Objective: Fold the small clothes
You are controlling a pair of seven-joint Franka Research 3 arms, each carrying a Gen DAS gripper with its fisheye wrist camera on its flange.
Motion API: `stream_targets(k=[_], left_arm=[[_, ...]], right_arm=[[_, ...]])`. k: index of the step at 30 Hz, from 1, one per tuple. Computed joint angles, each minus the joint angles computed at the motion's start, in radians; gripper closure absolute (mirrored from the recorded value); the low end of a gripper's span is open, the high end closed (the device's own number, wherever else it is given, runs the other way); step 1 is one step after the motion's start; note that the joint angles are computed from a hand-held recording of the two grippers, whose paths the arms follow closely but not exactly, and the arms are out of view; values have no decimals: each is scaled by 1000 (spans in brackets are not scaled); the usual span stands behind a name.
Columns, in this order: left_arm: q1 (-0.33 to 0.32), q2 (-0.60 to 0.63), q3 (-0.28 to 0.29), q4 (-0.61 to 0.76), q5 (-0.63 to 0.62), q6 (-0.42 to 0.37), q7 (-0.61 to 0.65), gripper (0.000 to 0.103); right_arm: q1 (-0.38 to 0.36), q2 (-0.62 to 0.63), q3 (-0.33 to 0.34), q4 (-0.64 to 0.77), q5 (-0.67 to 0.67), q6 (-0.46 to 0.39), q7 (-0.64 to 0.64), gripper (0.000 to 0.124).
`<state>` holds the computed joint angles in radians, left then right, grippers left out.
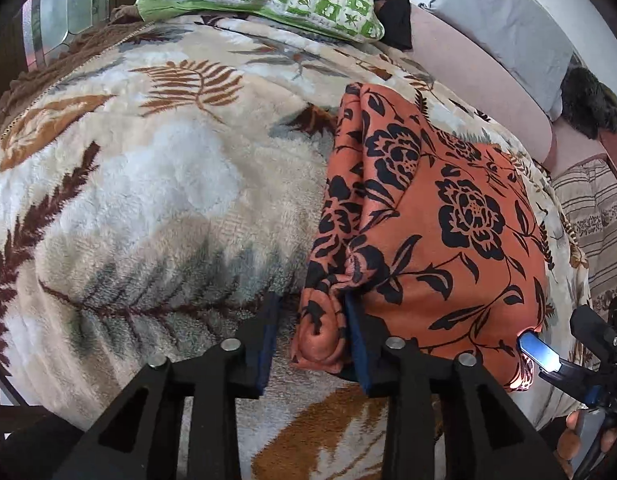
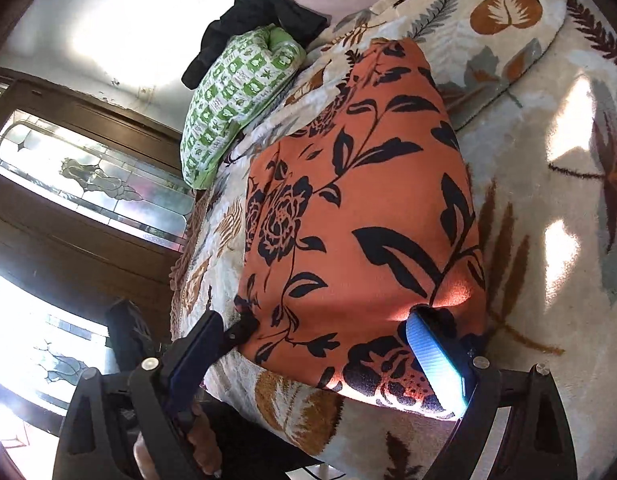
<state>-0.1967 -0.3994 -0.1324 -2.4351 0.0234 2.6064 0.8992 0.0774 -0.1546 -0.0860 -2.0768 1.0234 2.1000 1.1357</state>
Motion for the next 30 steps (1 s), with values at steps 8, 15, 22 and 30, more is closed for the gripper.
stream_targets(k=[8,15,22,30], left_arm=[[78,-88,-88,26,208,-25,-119,57],[67,54,-125,168,381,52,-60,40],[52,207,-99,211,429,-4,-66,28],[43,208,-69,183,370,55,-24,21]], right_arm=[[-19,4,-18,16,29,-57,-15,29],[-67,1,-55,29,28,-32,21,29],[-116,211,-34,179,97,-202,80,29],[-79,204,10,183,-157,-92,159,86]])
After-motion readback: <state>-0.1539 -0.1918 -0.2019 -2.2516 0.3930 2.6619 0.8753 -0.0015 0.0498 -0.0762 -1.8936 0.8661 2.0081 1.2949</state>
